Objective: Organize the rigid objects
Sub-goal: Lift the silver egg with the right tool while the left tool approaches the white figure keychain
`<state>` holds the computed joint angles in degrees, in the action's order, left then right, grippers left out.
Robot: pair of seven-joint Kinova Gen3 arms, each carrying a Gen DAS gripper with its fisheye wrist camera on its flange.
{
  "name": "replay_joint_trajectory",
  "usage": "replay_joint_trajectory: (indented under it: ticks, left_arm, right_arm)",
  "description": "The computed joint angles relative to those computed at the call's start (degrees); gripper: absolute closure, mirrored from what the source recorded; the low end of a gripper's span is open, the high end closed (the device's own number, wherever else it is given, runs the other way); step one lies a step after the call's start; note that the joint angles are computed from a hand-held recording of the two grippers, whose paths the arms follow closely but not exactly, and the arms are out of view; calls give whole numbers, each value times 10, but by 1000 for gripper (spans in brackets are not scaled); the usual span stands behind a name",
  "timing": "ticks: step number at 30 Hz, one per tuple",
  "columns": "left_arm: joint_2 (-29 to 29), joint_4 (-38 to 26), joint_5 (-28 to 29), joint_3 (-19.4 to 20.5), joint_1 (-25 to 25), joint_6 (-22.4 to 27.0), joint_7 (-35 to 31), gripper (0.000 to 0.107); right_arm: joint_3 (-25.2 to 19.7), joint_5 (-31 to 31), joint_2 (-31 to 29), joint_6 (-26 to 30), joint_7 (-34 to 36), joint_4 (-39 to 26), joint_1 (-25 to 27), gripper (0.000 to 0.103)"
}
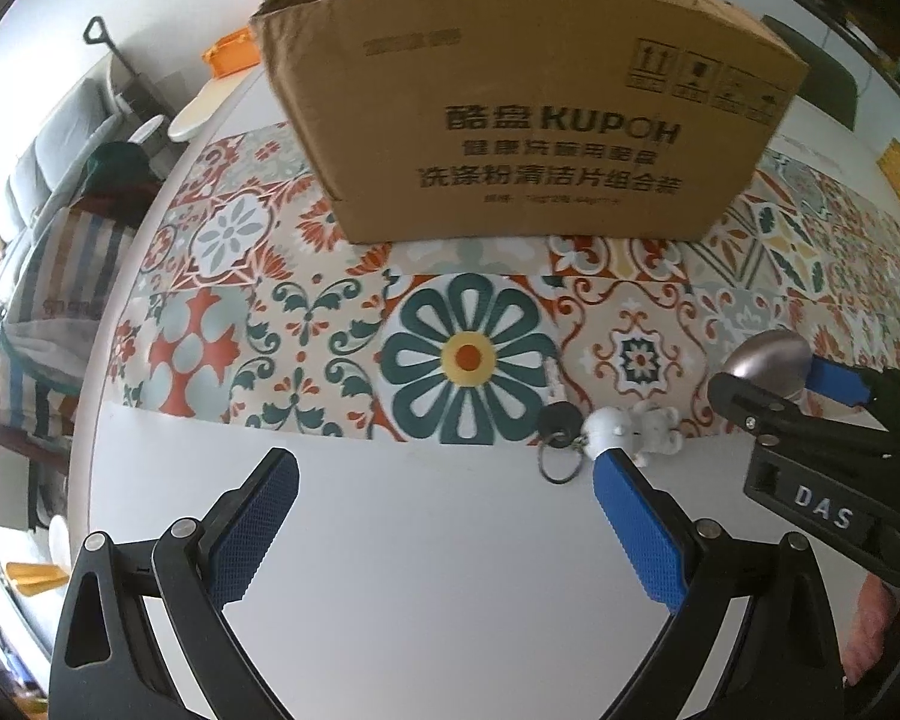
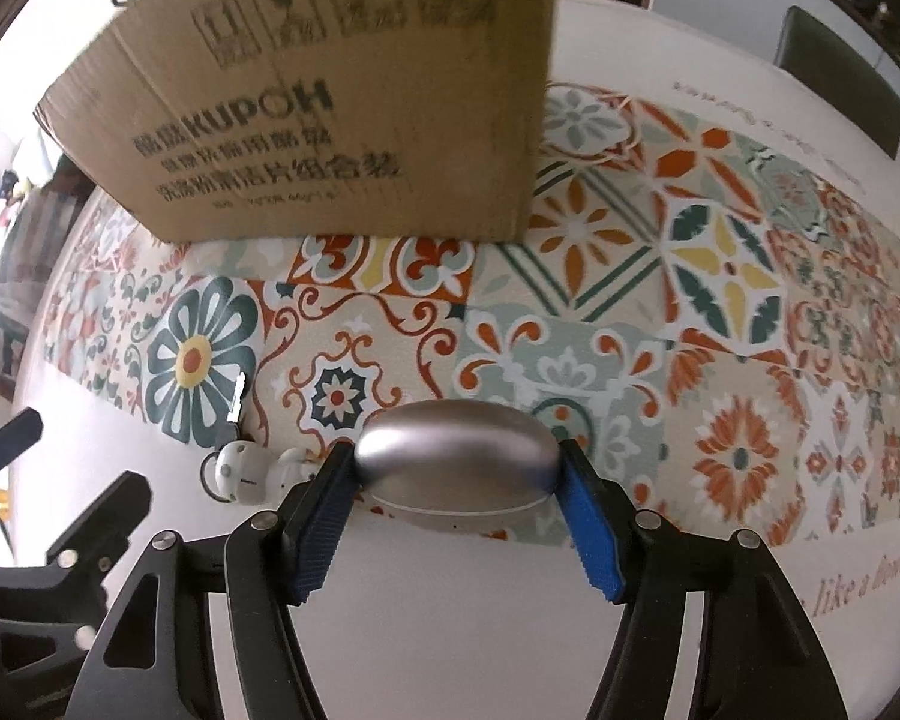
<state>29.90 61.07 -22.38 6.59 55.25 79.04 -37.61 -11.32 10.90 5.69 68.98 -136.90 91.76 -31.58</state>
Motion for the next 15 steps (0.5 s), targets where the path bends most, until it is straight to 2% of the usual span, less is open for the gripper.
replay_joint_trajectory:
  ticks: [5, 11, 15]
  left_arm:
    - [6, -12, 10, 5, 1, -9, -8, 7]
    - [24, -37, 10, 3, 17, -17, -16, 7]
    - [44, -61, 18, 0, 24, -11, -27, 9]
  right_arm:
    - [-6, 5, -31, 11, -19, 9, -1, 37]
    - [-12, -8, -65, 18, -14, 29, 18, 37]
    - [-9, -12, -66, 23, -1, 29, 36, 37]
